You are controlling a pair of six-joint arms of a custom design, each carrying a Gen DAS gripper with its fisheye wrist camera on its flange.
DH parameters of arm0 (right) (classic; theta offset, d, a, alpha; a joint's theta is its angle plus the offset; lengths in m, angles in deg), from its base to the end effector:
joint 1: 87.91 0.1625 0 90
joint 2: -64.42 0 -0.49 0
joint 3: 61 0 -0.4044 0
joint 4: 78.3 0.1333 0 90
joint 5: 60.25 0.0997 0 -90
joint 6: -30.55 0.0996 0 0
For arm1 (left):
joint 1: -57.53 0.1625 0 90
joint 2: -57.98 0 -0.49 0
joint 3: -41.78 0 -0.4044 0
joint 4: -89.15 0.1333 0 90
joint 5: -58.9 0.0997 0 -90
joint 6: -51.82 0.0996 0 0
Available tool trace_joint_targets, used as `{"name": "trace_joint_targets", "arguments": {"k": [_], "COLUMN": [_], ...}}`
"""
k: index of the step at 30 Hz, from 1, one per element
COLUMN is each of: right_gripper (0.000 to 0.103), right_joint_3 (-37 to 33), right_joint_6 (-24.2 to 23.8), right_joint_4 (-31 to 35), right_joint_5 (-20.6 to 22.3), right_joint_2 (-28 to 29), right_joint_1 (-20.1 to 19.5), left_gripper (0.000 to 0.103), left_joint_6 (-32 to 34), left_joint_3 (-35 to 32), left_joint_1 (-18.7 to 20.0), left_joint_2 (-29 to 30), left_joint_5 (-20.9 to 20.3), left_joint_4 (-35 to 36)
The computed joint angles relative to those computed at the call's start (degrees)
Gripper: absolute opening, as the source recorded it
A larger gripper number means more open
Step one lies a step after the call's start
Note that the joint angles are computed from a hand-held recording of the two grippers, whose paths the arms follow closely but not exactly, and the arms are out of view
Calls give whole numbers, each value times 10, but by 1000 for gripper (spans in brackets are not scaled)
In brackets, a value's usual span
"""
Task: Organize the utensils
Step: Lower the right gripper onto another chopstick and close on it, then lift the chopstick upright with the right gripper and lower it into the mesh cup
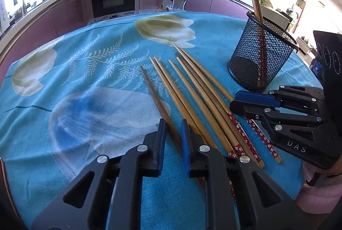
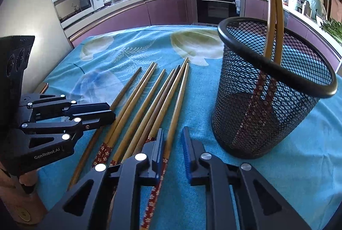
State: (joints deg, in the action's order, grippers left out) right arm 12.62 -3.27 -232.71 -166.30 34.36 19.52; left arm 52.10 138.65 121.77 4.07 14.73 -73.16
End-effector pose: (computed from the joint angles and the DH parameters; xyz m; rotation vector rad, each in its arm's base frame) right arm 0.3538 -0.7739 0.0753 1.1373 -2.5379 0.4504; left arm -0.1222 -0.7244 0.2712 0.2756 2.3448 -0.8182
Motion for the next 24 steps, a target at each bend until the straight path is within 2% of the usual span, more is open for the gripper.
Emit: {"name": "trace_joint_targets", "arguments": {"k": [11, 14, 18, 24], "right_gripper": [5, 5, 5, 6], "right_joint_3": [16, 24, 28, 18], "right_joint_6": [46, 40, 22, 5], "right_joint_4": [-10, -11, 5, 36], "right_joint_5": [40, 61, 71, 46], "right_joint_2": [-18, -27, -33, -26], "right_joint_1": [-12, -14, -12, -6], "left_gripper": [9, 8, 8, 9], "left_joint_6": [-28, -23, -19, -7], "left_joint_3": [11, 17, 19, 19], "left_joint_1": [2, 1, -1, 0], "left_joint_2": [-7, -13, -16, -16], "left_joint_5": [-11, -21, -30, -34], "left_joint_4": [-21, -30, -24, -7]}}
